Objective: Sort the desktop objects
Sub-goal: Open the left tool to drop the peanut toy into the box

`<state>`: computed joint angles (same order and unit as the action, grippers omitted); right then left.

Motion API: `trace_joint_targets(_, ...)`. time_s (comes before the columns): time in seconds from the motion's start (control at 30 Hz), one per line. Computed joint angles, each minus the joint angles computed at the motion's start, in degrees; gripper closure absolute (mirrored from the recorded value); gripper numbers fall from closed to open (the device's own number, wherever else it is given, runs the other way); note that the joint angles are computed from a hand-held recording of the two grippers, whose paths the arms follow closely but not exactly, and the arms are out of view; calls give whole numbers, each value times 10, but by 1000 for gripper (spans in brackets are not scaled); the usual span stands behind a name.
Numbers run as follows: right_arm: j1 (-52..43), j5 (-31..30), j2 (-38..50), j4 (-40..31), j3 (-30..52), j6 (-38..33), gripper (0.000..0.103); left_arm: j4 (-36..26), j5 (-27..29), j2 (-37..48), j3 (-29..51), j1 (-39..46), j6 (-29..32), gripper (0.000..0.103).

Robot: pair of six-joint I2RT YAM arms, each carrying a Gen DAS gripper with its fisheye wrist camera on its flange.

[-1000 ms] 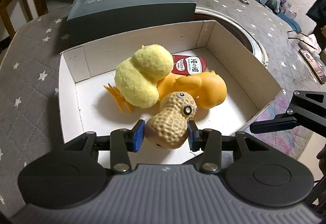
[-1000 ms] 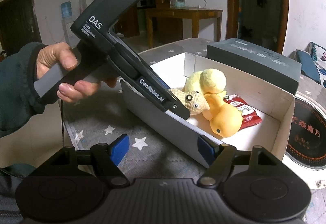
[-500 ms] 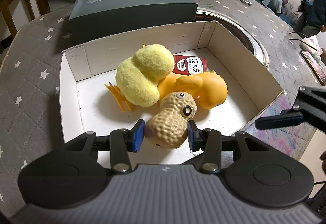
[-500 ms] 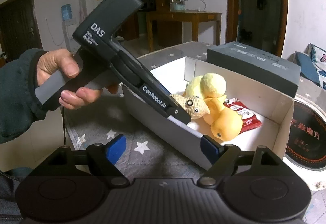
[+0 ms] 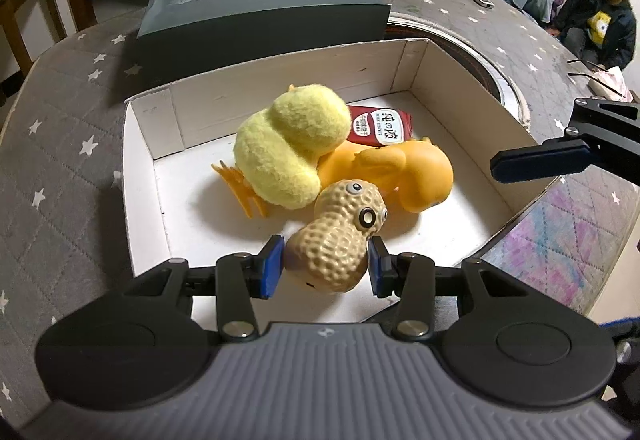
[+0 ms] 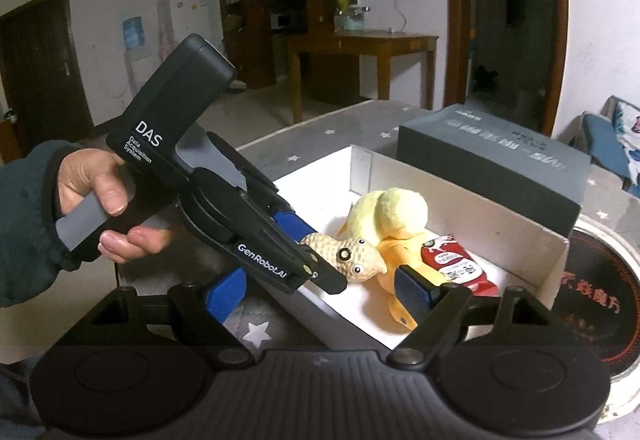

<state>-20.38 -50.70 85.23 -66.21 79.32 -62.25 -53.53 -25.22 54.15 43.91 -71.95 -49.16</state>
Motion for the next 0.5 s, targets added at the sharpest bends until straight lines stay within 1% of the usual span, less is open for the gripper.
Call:
trace_joint_targets(0.17,-4,7,17,-8,7,-6,20,4,9,-5,-4,10,10,58)
trace_joint_targets(0.23,-8,10,22,-8,8,-5,20,4,13,-5,-4,15,11,57)
trace_joint_targets(0.5,-26,15,42,-10,26,3,19,-10,8,-6,0,18,8,42)
